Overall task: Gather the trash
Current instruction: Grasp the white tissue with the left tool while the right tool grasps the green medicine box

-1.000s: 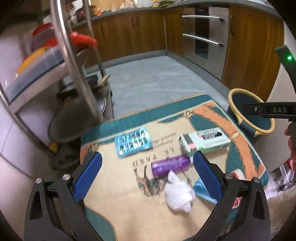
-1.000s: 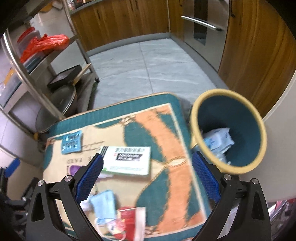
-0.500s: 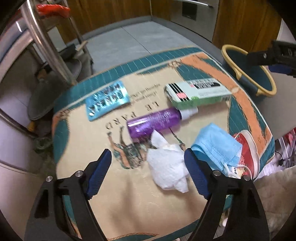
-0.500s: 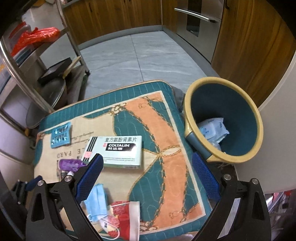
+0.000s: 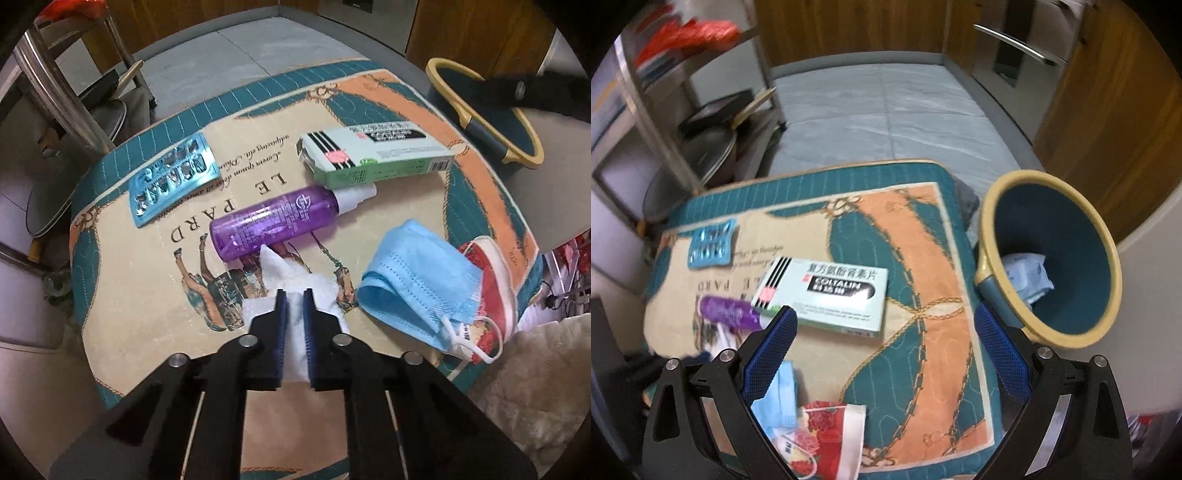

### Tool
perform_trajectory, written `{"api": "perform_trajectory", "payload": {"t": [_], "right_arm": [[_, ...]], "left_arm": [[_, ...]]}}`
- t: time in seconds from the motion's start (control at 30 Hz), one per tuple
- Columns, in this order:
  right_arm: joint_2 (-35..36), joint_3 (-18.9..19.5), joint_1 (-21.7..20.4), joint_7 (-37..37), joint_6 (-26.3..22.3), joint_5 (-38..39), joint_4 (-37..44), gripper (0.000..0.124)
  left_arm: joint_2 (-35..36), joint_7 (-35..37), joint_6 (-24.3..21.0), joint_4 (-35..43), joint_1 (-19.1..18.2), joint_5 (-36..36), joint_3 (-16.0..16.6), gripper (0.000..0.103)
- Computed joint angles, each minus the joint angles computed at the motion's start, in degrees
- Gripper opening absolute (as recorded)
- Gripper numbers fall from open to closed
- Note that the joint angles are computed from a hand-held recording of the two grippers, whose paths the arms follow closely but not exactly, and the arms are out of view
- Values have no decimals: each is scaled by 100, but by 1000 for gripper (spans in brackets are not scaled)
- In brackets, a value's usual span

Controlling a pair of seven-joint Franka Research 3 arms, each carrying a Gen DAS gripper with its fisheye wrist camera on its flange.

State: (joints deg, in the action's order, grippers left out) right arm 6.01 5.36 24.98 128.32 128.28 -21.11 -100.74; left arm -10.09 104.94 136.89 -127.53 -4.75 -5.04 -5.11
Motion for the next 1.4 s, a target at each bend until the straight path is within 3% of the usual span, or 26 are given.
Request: {"api": "perform_trajectory", "payload": {"t": [0.43, 0.67, 1.07, 1.2, 1.23, 1.3, 1.4], "right_arm": [[275, -9, 170, -811, -249, -294, 150, 94], [498, -27, 309, -1306, -311, -580, 225, 94], [1011, -177, 453, -2043, -183, -588, 428, 93], [1091, -227, 552, -2387, 173, -870, 354, 91], [1108, -246, 575, -2452, 262, -951, 339, 90], [1160, -261, 582, -2612, 336, -957, 358, 68], [1192, -286, 563, -2770, 432, -798, 382, 60]], "left_arm": [[-291, 171, 390, 111, -20, -256, 120, 2], [-296, 367, 628, 399, -138, -816, 254, 2], [271, 152, 451, 854, 82, -906, 142, 2], [413, 134, 387, 986, 152, -1006, 105, 2], [441, 134, 375, 1014, 166, -1041, 98, 2], [489, 153, 343, 1071, 191, -1128, 86, 2], [521, 195, 329, 1114, 223, -1189, 62, 2]]}}
